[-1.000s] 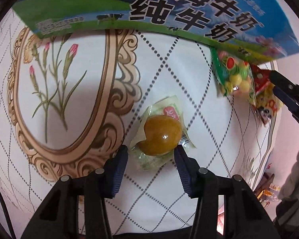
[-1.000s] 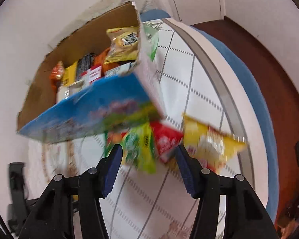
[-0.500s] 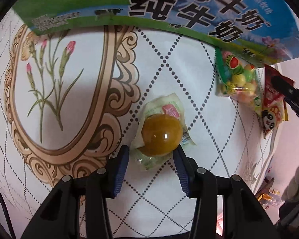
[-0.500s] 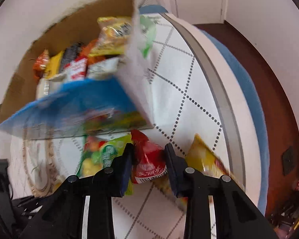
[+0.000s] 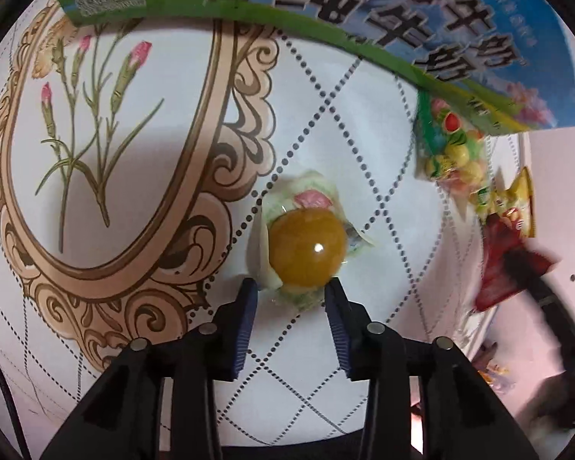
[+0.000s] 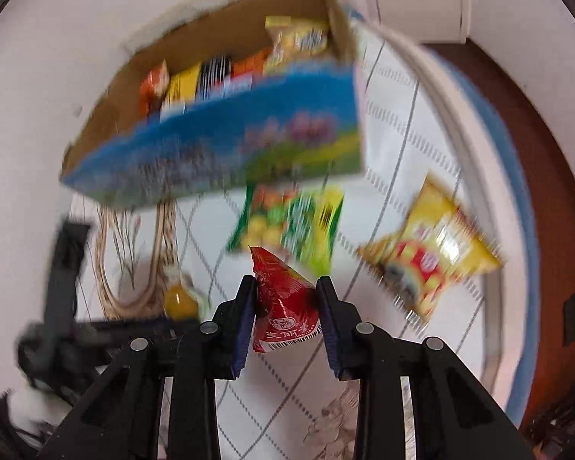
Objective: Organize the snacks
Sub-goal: 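Carry both snacks into the box and open both grippers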
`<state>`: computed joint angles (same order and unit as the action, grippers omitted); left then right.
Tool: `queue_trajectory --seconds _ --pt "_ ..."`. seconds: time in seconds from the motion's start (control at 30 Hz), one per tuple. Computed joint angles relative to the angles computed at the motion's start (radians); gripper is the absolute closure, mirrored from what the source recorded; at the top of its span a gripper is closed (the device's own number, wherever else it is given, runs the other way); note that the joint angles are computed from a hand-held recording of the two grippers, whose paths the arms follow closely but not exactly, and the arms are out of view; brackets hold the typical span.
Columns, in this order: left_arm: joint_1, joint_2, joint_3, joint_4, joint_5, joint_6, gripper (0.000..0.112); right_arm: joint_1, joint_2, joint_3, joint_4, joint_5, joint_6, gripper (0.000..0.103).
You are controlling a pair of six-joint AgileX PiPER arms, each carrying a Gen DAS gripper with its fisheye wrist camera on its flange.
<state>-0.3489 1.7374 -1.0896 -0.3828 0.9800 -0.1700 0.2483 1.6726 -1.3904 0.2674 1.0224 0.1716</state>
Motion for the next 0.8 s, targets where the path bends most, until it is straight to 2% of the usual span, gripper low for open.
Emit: queue_trajectory --seconds 0.07,0.33,0.4,0.47,0.53,0.7,0.8 --pt "0.014 -0.024 0.005 -0.005 0.002 0.008 0.059 0.014 0.0 0.051 0.015 -0.017 -0.001 0.069" --pt "-0.037 0.037 -0.1 0.11 0.005 -0.091 0.058 0.049 0.005 0.145 0.013 -0.074 0.009 0.069" --pt "-0.07 0.075 -0.14 0.145 0.004 -0.101 0.06 0.051 0.006 0.149 0.013 -0.077 0.01 0.069" --pt "-0.093 0.116 -0.184 0.191 0.002 -0.114 0.071 0.056 0.014 0.145 0.008 -0.078 0.016 0.069" --pt "-0.107 0.114 -0.187 0.217 -0.005 -0.127 0.073 0.069 0.023 0.14 -0.001 -0.083 0.03 0.069" --pt "-0.061 0.015 -0.126 0.175 -0.001 -0.098 0.074 0.08 0.022 0.118 0.01 -0.07 0.033 0.069" --pt "-0.06 -0.049 -0.13 0.16 0.039 -0.102 0.074 0.07 -0.003 0.105 0.038 -0.045 0.018 0.069"
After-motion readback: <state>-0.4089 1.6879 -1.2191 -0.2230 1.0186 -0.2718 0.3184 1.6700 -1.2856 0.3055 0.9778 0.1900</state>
